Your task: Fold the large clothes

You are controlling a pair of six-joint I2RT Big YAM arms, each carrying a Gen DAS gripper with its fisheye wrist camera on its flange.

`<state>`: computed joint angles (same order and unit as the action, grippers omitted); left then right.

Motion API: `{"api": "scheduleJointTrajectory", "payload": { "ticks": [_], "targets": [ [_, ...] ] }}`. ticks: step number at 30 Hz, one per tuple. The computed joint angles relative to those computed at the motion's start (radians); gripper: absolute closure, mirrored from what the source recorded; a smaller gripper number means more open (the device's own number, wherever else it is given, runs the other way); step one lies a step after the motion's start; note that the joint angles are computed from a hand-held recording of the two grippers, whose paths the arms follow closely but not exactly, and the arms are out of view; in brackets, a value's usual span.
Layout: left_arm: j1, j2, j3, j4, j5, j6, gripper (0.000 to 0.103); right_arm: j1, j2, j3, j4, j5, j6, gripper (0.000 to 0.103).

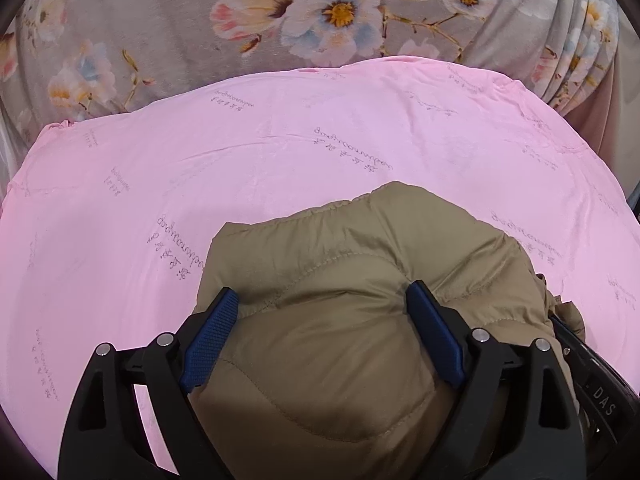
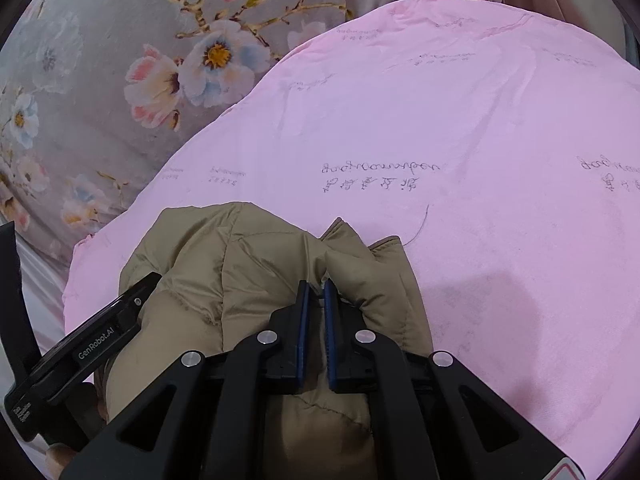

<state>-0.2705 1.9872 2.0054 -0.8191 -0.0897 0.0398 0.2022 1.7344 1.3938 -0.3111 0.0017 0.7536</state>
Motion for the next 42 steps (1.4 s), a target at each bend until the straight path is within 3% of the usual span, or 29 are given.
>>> {"api": "scheduleJointTrajectory", "payload": {
  "ticks": [5, 8, 9, 11, 12, 13, 18, 22, 26, 33, 38, 42],
  "targets": [
    [0.005, -0.022, -0.021, -0.005, 0.031, 0.009, 0.017, 0.001, -0.052, -0.038, -0.028, -0.006, -0.047, 0.1],
    [0.02, -0.081, -0.079, -0.023, 0.11, 0.026, 0.017, 0.012, -0.143, -0.115, -0.04, 0.001, -0.076, 0.094],
    [0.03, -0.106, -0.1, -0.034, 0.136, 0.027, 0.017, 0.011, -0.187, -0.155, -0.038, -0.003, -0.072, 0.087],
    [0.055, -0.14, -0.124, -0.069, 0.203, 0.006, 0.015, 0.01, -0.241, -0.192, -0.08, 0.027, -0.066, 0.06],
    [0.07, -0.151, -0.131, -0.098, 0.24, -0.008, 0.014, 0.009, -0.255, -0.199, -0.11, 0.038, -0.065, 0.041],
    [0.085, -0.16, -0.138, -0.124, 0.286, -0.023, 0.013, 0.002, -0.265, -0.211, -0.119, 0.017, -0.067, 0.04],
    [0.136, -0.194, -0.199, -0.212, 0.429, -0.055, 0.009, -0.032, -0.272, -0.257, -0.087, -0.167, -0.012, 0.04],
    [0.158, -0.236, -0.276, -0.216, 0.509, -0.062, 0.005, -0.045, -0.28, -0.315, -0.004, -0.283, 0.068, 0.04],
    [0.173, -0.274, -0.368, -0.168, 0.576, -0.06, 0.005, -0.051, -0.287, -0.401, 0.146, -0.386, 0.162, 0.04],
    [0.187, -0.26, -0.384, -0.135, 0.669, -0.053, 0.005, -0.033, -0.268, -0.401, 0.194, -0.394, 0.146, 0.042],
    [0.186, -0.28, -0.408, -0.101, 0.678, -0.039, 0.009, -0.022, -0.253, -0.394, 0.238, -0.408, 0.152, 0.061],
    [0.184, -0.322, -0.437, -0.049, 0.671, -0.008, 0.025, 0.022, -0.28, -0.351, 0.148, -0.293, 0.088, 0.078]
  ]
}}
